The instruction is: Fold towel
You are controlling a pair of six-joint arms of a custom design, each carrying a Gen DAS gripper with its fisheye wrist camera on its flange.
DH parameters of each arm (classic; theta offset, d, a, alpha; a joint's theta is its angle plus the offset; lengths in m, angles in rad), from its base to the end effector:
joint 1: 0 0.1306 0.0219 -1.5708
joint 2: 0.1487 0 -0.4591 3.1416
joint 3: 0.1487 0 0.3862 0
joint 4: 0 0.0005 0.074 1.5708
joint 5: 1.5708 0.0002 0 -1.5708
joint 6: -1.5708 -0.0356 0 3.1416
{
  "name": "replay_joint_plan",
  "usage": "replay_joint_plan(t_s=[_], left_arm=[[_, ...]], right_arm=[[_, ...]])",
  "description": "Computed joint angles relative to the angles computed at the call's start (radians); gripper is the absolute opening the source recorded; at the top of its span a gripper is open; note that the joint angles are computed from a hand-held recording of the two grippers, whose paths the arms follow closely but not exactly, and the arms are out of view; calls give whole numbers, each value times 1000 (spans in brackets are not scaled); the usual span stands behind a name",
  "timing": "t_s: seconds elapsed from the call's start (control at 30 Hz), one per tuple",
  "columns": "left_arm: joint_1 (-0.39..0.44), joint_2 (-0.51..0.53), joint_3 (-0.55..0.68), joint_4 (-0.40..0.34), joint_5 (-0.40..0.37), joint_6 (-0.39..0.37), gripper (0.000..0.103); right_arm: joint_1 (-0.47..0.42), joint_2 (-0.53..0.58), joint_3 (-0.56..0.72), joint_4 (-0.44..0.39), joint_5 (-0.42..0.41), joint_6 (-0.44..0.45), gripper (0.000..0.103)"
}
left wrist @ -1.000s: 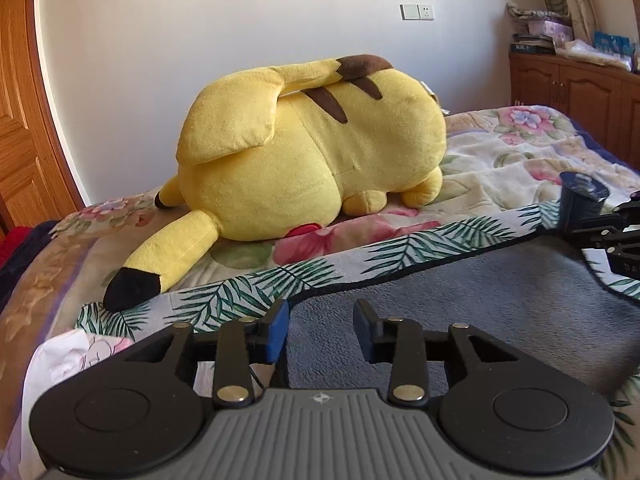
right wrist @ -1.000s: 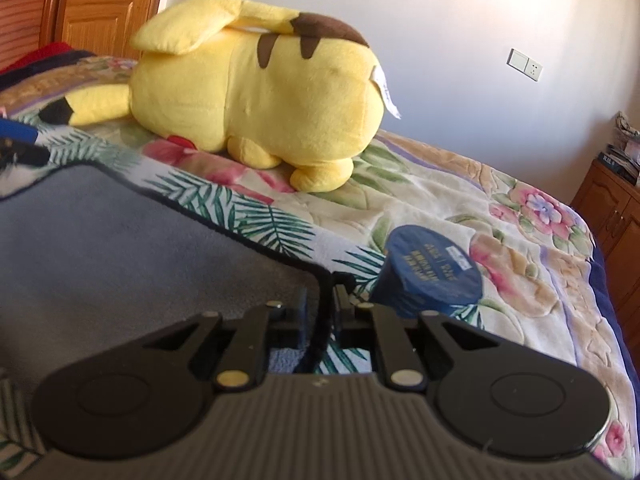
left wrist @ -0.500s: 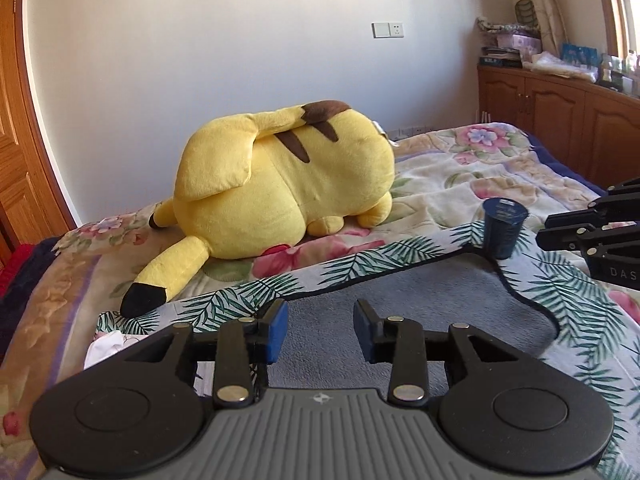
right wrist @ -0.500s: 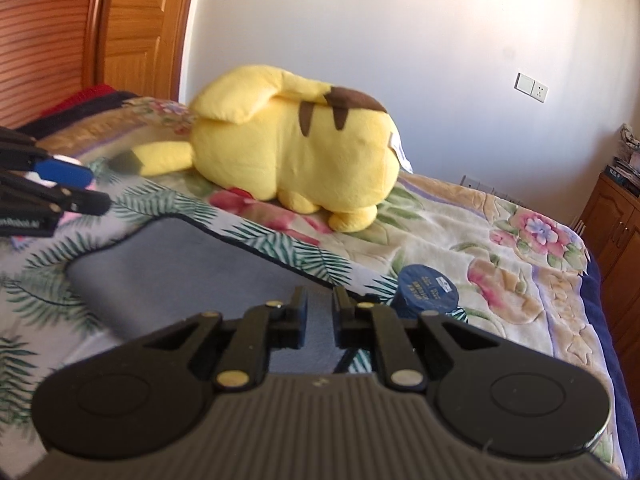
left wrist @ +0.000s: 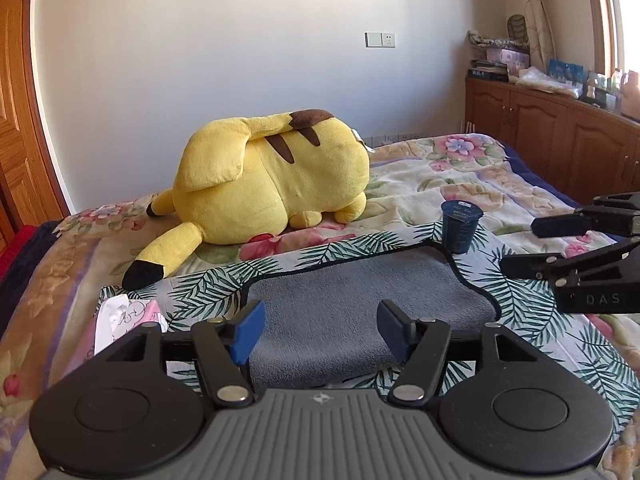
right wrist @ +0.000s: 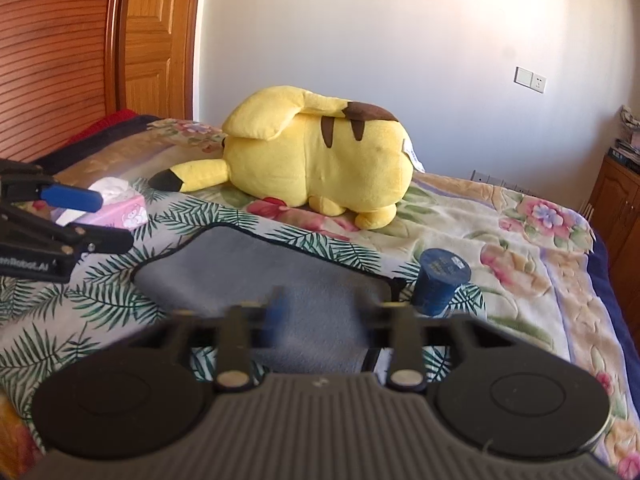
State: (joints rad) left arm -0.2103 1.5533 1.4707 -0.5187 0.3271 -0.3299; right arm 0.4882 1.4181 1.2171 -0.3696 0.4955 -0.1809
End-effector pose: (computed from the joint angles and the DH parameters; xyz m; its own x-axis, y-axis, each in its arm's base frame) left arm 0.5408 -0.1277 0.4928 -0.3754 0.3938 -0.8390 0.6114 0.7856 0.0952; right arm 0.4383 0.2130 0.4555 -0.4799 -0.0756 -0.8740 0.0276 0.9945 -0.1012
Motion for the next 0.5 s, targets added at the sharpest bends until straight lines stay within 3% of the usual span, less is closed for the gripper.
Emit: replay_joint_plan(t_s=[0.13, 0.3, 0.5], left_arm=[[6, -27, -35, 20, -5, 1, 62], [25, -57, -85, 63, 21, 34, 83], [25, -85, -141, 117, 3, 42, 87]], right_arm=[[7, -21, -29, 24, 23, -50, 82], [16, -40, -55, 44, 49, -68, 90], [29, -55, -85, 68, 59, -82, 100]])
